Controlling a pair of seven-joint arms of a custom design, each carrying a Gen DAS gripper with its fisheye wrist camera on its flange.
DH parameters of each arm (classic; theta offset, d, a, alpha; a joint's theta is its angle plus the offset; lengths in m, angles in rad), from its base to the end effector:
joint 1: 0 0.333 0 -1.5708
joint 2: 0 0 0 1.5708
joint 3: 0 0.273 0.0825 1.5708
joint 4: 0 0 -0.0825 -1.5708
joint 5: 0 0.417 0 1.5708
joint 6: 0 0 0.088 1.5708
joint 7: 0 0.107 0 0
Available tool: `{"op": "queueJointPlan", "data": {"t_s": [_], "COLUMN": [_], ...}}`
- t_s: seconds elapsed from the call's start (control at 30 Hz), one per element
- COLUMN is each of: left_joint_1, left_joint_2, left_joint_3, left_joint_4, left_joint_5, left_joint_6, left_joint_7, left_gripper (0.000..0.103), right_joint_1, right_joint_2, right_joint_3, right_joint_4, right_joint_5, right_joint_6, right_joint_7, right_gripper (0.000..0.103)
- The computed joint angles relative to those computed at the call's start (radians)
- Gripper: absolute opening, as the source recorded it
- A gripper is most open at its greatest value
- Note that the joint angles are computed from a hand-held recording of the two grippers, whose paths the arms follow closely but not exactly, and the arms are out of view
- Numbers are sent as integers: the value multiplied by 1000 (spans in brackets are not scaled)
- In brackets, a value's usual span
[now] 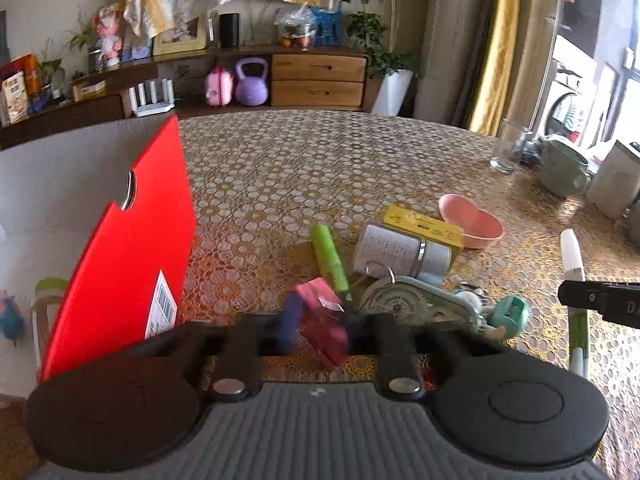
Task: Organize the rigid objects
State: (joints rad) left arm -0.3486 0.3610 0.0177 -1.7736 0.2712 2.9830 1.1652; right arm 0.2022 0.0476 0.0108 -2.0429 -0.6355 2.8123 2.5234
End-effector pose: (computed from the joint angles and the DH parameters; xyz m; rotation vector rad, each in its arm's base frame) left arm 0.6624 -0.2487 0.3992 -1.6012 1.9150 -0.9365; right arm 0.6100 0.1614 0.4359 -1.5461 1.9112 -0.6998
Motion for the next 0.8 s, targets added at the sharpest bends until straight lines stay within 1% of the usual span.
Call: {"op": "queueJointPlan", "data": {"t_s": [0.07, 0.2, 0.3, 0.37, 0.43, 0.5, 0.53, 0.57, 0.6, 0.63, 0.67, 0.7, 0.73, 0.8], "left_joint_1": [36, 33, 39, 58, 56, 112, 130, 136, 126, 110, 104, 97, 74, 21], "left_joint_2": [-10, -36, -56, -63, -65, -60, -58, -55, -53, -50, -46, -42, -39, -25], "left_joint_3": [-42, -39, -45, -67, -64, -131, -154, -163, -153, -137, -131, -123, -96, -37], "left_joint_4": [-8, -39, -65, -74, -78, -77, -76, -75, -74, -70, -68, -66, -65, -45], "left_joint_5": [-41, -42, -48, -71, -66, -151, -188, -213, -217, -213, -217, -219, -199, -142], "left_joint_6": [-3, -2, 3, 1, 3, -1, 1, 2, 4, 6, 12, 20, 34, 24], "left_joint_7": [51, 64, 77, 107, 109, 209, 249, 276, 278, 268, 268, 265, 243, 194], "left_gripper": [12, 12, 12, 12, 12, 13, 13, 17, 27, 35, 55, 70, 72, 72], "right_joint_1": [1, -4, -12, -16, -19, -21, -22, -23, -23, -23, -24, -23, -23, -23], "right_joint_2": [-23, -65, -90, -98, -101, -98, -98, -95, -93, -91, -89, -86, -85, -79], "right_joint_3": [1, 11, 19, 23, 27, 28, 28, 27, 27, 26, 25, 25, 25, 24], "right_joint_4": [-23, -65, -90, -100, -105, -105, -106, -104, -103, -103, -102, -102, -101, -98], "right_joint_5": [-19, -16, -18, -11, -4, 7, 17, 30, 39, 47, 57, 65, 66, 74], "right_joint_6": [9, 7, 12, 16, 17, 18, 20, 22, 24, 26, 28, 29, 30, 32], "right_joint_7": [7, 0, 2, -6, -17, -20, -23, -29, -36, -43, -51, -57, -59, -65], "right_gripper": [16, 16, 16, 16, 16, 16, 16, 16, 16, 16, 16, 16, 16, 16]}}
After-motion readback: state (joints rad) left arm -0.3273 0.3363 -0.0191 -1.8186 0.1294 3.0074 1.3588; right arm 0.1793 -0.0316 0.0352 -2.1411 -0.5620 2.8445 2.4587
